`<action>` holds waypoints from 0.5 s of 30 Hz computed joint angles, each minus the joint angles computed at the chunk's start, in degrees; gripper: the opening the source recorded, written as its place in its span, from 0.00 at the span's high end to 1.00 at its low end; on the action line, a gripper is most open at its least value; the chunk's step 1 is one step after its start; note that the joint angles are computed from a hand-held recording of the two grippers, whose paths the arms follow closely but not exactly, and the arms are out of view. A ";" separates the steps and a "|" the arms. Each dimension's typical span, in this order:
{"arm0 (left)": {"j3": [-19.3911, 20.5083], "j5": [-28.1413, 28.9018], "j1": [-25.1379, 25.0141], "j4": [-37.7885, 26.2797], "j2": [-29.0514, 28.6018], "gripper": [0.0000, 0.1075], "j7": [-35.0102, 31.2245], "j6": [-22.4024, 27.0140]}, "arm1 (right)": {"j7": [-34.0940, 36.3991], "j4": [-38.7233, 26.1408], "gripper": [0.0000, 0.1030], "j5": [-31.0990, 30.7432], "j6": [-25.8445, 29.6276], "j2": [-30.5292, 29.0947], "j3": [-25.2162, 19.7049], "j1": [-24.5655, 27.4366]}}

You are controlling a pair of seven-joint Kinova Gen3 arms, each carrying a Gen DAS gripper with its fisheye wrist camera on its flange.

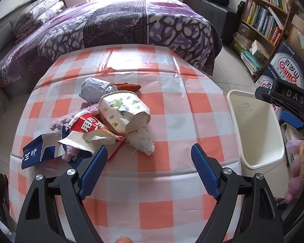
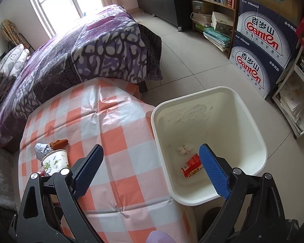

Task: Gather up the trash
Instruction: 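Move both open tools back over the trash on the table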

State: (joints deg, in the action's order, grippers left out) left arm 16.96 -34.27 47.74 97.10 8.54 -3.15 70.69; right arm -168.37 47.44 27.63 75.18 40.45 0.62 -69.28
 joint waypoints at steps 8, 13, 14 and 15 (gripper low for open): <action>0.24 -1.01 0.40 1.47 -0.67 0.24 1.40 3.03 | 2.99 -4.46 0.11 -1.42 1.23 2.70 -0.15 -0.44; 0.58 -0.72 -0.32 2.70 -1.57 0.24 2.10 3.59 | 4.76 -7.37 0.11 -2.87 2.32 4.50 0.18 -0.61; 0.67 -0.64 -0.49 2.93 -1.74 0.24 2.18 3.74 | 5.07 -7.91 0.11 -3.21 2.47 4.81 0.21 -0.60; 0.76 -0.60 -0.63 3.12 -1.85 0.24 2.29 3.91 | 5.24 -8.32 0.11 -3.51 2.56 5.10 0.28 -0.67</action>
State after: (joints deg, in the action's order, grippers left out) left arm 17.72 -34.87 47.11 100.22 6.70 -0.86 74.60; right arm -163.14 39.13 24.13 77.74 45.54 0.90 -69.95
